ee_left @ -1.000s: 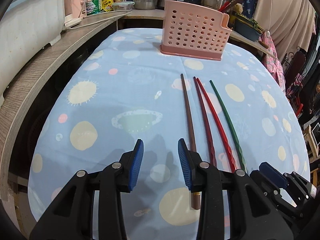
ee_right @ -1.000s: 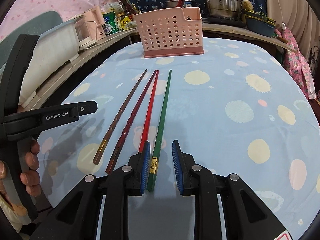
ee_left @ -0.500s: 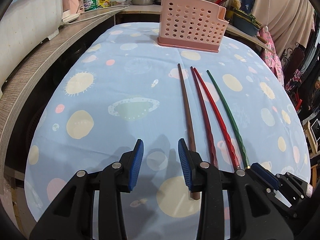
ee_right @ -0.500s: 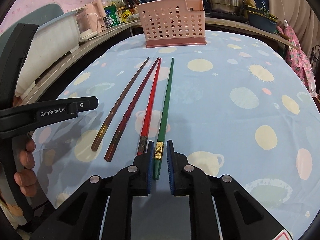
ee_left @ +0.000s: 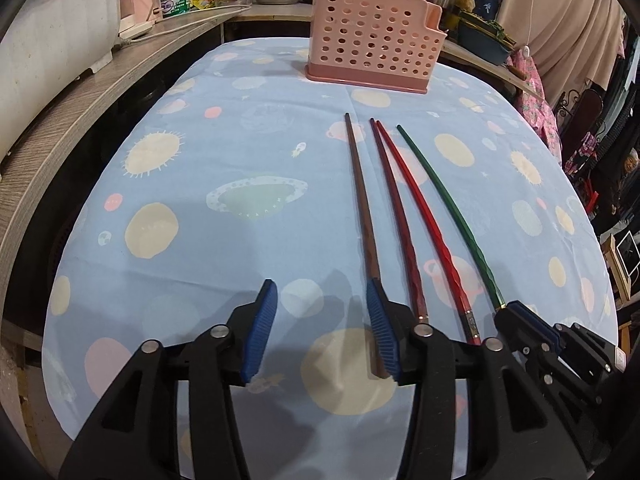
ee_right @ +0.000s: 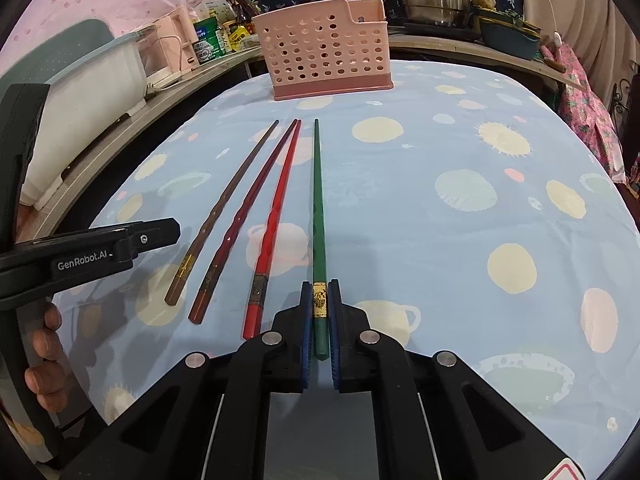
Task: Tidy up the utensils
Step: 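Close the left tool on a brown chopstick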
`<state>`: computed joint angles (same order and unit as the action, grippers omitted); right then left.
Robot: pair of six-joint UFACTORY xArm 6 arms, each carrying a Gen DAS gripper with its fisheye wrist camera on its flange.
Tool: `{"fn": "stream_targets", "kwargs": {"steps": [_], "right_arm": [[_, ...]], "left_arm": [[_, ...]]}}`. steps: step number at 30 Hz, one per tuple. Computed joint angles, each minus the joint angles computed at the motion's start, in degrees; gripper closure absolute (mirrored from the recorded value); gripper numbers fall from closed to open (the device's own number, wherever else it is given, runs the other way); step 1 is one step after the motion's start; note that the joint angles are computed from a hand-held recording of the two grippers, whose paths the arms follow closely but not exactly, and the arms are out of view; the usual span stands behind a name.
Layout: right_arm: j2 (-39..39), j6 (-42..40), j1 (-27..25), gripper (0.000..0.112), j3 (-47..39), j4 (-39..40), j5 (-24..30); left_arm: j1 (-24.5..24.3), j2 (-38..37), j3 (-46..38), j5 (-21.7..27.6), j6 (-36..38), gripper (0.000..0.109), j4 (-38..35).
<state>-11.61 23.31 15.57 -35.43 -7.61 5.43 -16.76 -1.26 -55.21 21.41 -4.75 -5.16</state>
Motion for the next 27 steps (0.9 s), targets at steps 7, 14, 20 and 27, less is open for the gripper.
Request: {"fn": "stream_targets", "kwargs": {"steps": [7,14,20,27], "right_arm": [[-0.5,-2.7,0.1,0.106,0.6,4.4,-0.3],[-0.6,-1.9,0.1,0.106,0.7,3.5,-0.2],[-0.7,-2.0,0.1,0.106,0.7,3.6,-0.3],[-0.7,-2.1,0.1,0.106,0.8,3.9,-0.3]], "left_arm": [[-1.0,-0.9,1.2,0.4,1.8,0.06,-1.6],[-1.7,-1.0,1.9,0.9,2.1,0.06,-1.8],[-2.0,-1.0,2.3,0.5,1.5,0.061,-0.9],[-2.3,-1.2,2.6,0.2,2.0,0.076,-0.8]]}}
